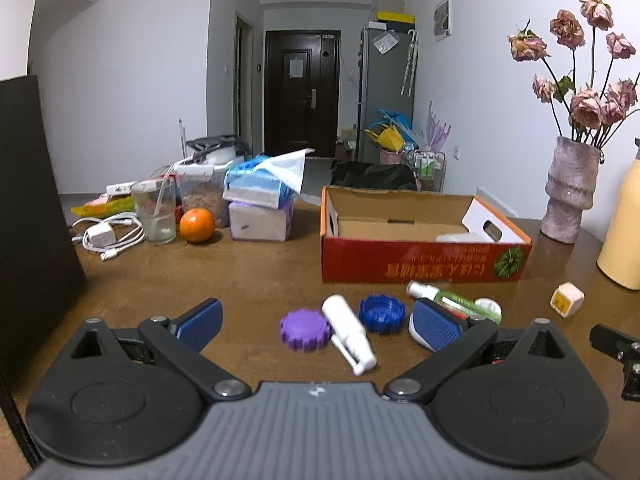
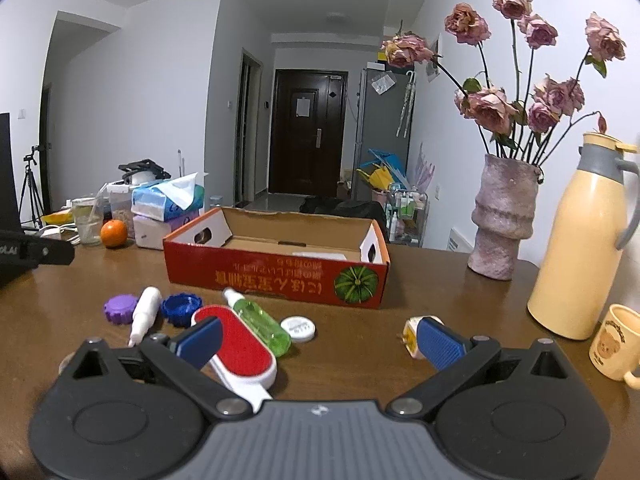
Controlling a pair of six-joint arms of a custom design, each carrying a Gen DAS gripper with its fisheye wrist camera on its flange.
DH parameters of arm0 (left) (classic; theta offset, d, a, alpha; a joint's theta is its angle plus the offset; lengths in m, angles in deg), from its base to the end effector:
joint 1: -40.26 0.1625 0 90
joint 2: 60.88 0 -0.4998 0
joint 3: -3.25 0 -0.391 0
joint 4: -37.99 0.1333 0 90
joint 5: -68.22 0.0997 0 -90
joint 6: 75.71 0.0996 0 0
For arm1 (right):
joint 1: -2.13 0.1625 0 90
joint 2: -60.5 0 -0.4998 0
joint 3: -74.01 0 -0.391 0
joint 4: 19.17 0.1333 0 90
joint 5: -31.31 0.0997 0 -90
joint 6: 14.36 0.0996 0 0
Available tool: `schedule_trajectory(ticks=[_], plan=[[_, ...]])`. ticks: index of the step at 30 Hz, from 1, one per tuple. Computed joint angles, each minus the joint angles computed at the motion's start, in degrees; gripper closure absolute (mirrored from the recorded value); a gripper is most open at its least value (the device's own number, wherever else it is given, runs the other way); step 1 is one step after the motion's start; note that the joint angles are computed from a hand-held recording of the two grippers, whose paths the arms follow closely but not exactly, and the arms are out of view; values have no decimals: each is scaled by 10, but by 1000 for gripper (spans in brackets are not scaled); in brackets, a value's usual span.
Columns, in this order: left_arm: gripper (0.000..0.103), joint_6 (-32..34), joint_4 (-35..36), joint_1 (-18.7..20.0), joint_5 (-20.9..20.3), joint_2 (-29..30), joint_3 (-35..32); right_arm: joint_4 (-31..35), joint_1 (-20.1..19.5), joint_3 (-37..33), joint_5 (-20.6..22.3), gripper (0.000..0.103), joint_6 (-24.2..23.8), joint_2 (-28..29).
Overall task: Organize rigid objects
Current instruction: 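Withdraw both tools from the box back toward the table objects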
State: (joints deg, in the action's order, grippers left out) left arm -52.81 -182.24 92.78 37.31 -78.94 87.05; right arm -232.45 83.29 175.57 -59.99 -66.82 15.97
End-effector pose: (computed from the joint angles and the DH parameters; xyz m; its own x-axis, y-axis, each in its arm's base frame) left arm -0.2675 -0.7084 0.0289 -0.7076 -0.1451 -0.6916 0.5834 0.4323 -0.6876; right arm 0.0219 -0.7122 0.2361 -0.6491 -0.2094 0.7313 -0.7431 0.3806 -0.5505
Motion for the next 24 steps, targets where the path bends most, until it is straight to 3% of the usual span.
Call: schedule_trajectory(ticks=[13, 24], plan=[[0, -45, -7, -8, 24, -18, 74, -49, -7, 54, -14, 0, -12, -7], [0, -145, 119, 13, 21, -25, 92, -40, -19, 55, -17, 0, 3, 2]])
